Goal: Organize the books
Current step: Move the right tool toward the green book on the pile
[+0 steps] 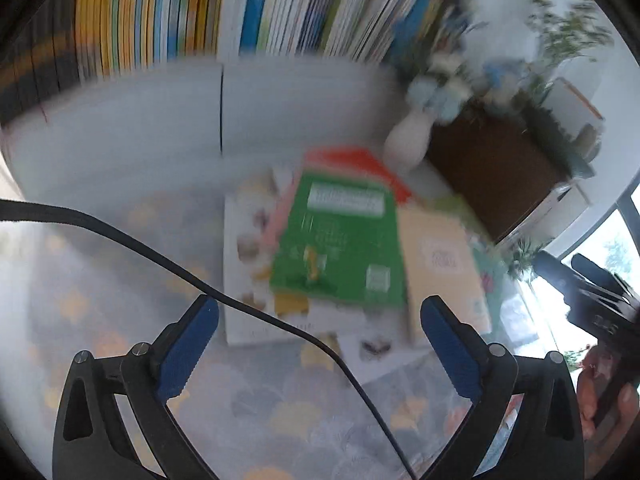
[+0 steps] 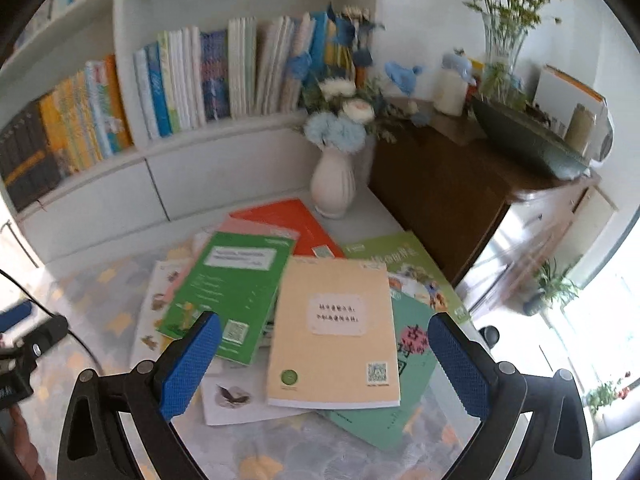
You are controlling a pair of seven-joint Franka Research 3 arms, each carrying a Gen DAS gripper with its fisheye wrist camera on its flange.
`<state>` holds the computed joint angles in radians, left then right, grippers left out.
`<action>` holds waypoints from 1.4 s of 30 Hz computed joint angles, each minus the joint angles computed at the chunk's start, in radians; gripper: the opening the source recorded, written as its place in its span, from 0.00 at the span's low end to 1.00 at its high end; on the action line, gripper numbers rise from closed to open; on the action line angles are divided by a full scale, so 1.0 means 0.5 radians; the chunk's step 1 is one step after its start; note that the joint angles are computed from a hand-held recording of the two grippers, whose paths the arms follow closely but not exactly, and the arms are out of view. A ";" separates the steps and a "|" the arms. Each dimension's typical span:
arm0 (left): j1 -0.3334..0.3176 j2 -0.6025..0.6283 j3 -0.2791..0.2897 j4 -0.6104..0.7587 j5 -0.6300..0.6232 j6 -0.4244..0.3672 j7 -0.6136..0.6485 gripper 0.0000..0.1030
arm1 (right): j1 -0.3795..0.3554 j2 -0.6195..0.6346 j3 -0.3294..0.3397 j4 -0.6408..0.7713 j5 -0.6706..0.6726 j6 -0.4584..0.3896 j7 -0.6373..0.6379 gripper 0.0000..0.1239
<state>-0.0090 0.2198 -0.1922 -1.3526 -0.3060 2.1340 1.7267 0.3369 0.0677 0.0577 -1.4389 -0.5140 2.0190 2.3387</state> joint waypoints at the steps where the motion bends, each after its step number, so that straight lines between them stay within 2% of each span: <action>1: 0.003 0.029 -0.001 -0.013 -0.016 0.016 -0.002 0.98 | -0.013 0.014 -0.005 -0.019 0.075 0.019 -0.030 0.83; 4: 0.026 0.091 -0.027 -0.032 -0.097 0.070 0.097 0.97 | -0.045 0.073 -0.018 -0.069 0.280 0.106 -0.128 0.83; 7: 0.068 0.275 -0.068 0.194 -0.184 -0.155 0.202 0.97 | -0.037 0.200 -0.035 0.002 0.354 0.089 -0.220 0.83; 12: 0.063 0.411 -0.072 0.358 -0.093 -0.213 0.179 0.97 | -0.013 0.355 -0.079 0.120 0.456 0.091 -0.269 0.83; 16: 0.122 0.485 -0.120 0.446 -0.200 -0.271 0.168 0.97 | -0.007 0.411 -0.103 0.148 0.563 0.094 -0.285 0.83; 19: 0.213 0.445 -0.166 0.368 -0.422 -0.252 0.172 0.95 | 0.013 0.422 -0.122 0.148 0.546 0.083 -0.288 0.83; 22: 0.346 0.351 -0.227 0.226 -0.809 -0.214 0.271 0.92 | 0.018 0.415 -0.129 0.138 0.546 0.079 -0.288 0.83; 24: 0.362 0.248 -0.205 0.109 -0.935 -0.129 0.347 0.92 | 0.021 0.395 -0.130 0.116 0.541 0.087 -0.285 0.83; 26: 0.334 0.164 -0.158 0.039 -0.934 -0.075 0.418 0.92 | 0.028 0.373 -0.129 0.095 0.519 0.098 -0.278 0.83; 27: 0.310 0.148 -0.134 0.036 -0.897 -0.072 0.430 0.92 | 0.032 0.363 -0.127 0.087 0.507 0.100 -0.276 0.83; 29: 0.210 0.104 -0.064 0.007 -0.655 0.035 0.342 0.92 | 0.037 0.347 -0.123 0.078 0.486 0.105 -0.269 0.83; 31: 0.075 0.096 0.013 -0.020 -0.281 0.212 0.100 0.92 | 0.042 0.330 -0.120 0.066 0.466 0.113 -0.244 0.83; 32: -0.006 0.094 0.064 -0.041 -0.041 0.346 -0.116 0.92 | 0.043 0.322 -0.118 0.061 0.464 0.114 -0.229 0.83; 33: -0.106 0.110 0.142 -0.039 0.278 0.458 -0.450 0.92 | 0.043 0.315 -0.116 0.057 0.462 0.116 -0.214 0.83; 34: -0.179 0.131 0.206 -0.019 0.538 0.509 -0.733 0.92 | 0.044 0.306 -0.115 0.050 0.459 0.116 -0.193 0.83; 35: -0.271 0.166 0.291 0.025 0.842 0.530 -1.055 0.92 | 0.044 0.300 -0.113 0.049 0.457 0.110 -0.176 0.83; 36: -0.328 0.192 0.343 0.048 1.042 0.555 -1.276 0.92 | 0.042 0.296 -0.110 0.052 0.460 0.097 -0.165 0.83; 38: -0.399 0.222 0.413 0.068 1.328 0.560 -1.619 0.92 | 0.035 0.277 -0.103 0.039 0.476 0.089 -0.157 0.83; 40: -0.352 0.202 0.384 -0.042 1.355 0.731 -1.752 0.92 | 0.035 0.241 -0.098 0.005 0.461 0.099 -0.143 0.83; 42: -0.257 0.192 0.300 -0.133 1.267 0.775 -1.695 0.92 | 0.039 0.212 -0.093 -0.023 0.410 0.102 -0.118 0.83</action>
